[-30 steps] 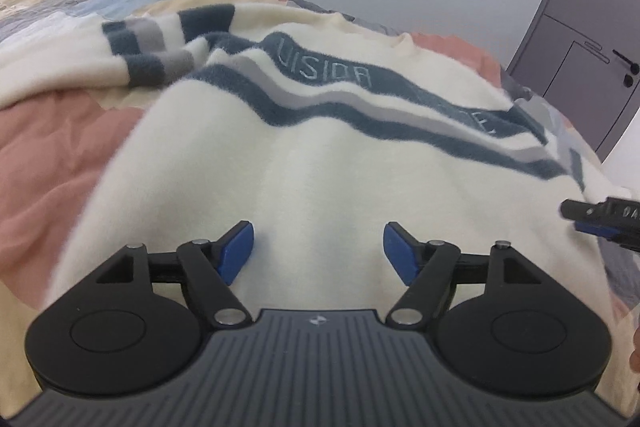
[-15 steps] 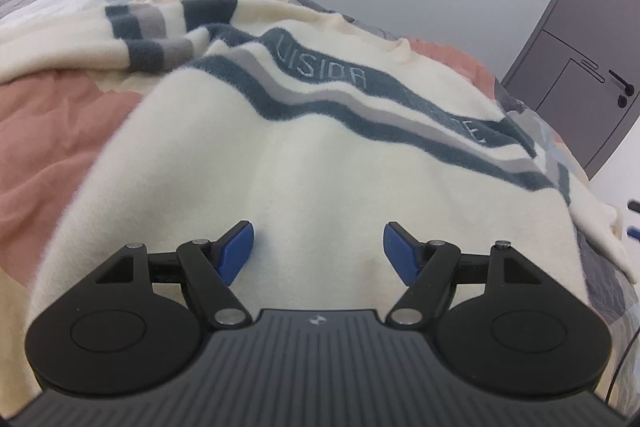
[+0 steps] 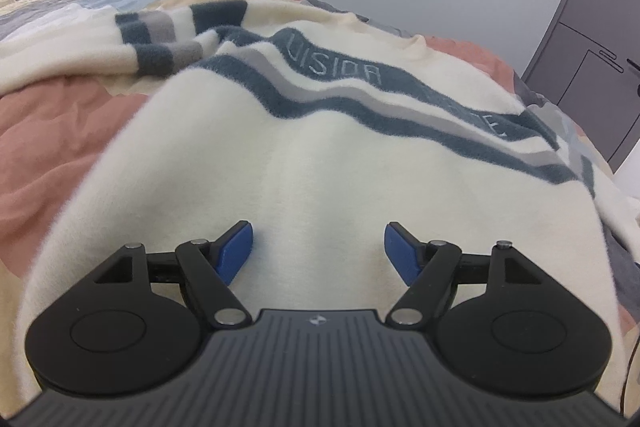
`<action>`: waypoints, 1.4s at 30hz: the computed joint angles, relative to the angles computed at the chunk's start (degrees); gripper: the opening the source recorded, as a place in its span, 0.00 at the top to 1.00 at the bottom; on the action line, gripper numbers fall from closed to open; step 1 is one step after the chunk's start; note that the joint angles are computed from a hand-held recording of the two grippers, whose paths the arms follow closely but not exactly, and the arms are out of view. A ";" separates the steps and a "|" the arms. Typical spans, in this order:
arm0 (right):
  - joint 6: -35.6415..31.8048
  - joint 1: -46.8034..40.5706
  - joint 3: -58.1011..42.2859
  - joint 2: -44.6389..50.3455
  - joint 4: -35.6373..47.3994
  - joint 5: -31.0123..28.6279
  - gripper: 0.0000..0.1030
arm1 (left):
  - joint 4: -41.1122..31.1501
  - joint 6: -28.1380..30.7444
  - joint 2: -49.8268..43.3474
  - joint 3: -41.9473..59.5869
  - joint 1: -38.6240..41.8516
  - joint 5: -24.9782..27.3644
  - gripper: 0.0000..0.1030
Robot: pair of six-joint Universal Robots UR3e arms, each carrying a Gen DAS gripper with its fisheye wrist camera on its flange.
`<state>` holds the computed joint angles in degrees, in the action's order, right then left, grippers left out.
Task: Fold large clothes
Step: 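Grasp the sleeve cuff with the right gripper and lift it, then carry the held sleeve with the right gripper across the sweater body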
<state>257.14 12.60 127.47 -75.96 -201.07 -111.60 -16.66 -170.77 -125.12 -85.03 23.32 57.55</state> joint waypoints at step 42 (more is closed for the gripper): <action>-45.52 -3.93 -44.04 4.57 24.05 -9.08 0.91 | -7.76 -1.81 -1.08 8.01 -5.90 12.23 0.22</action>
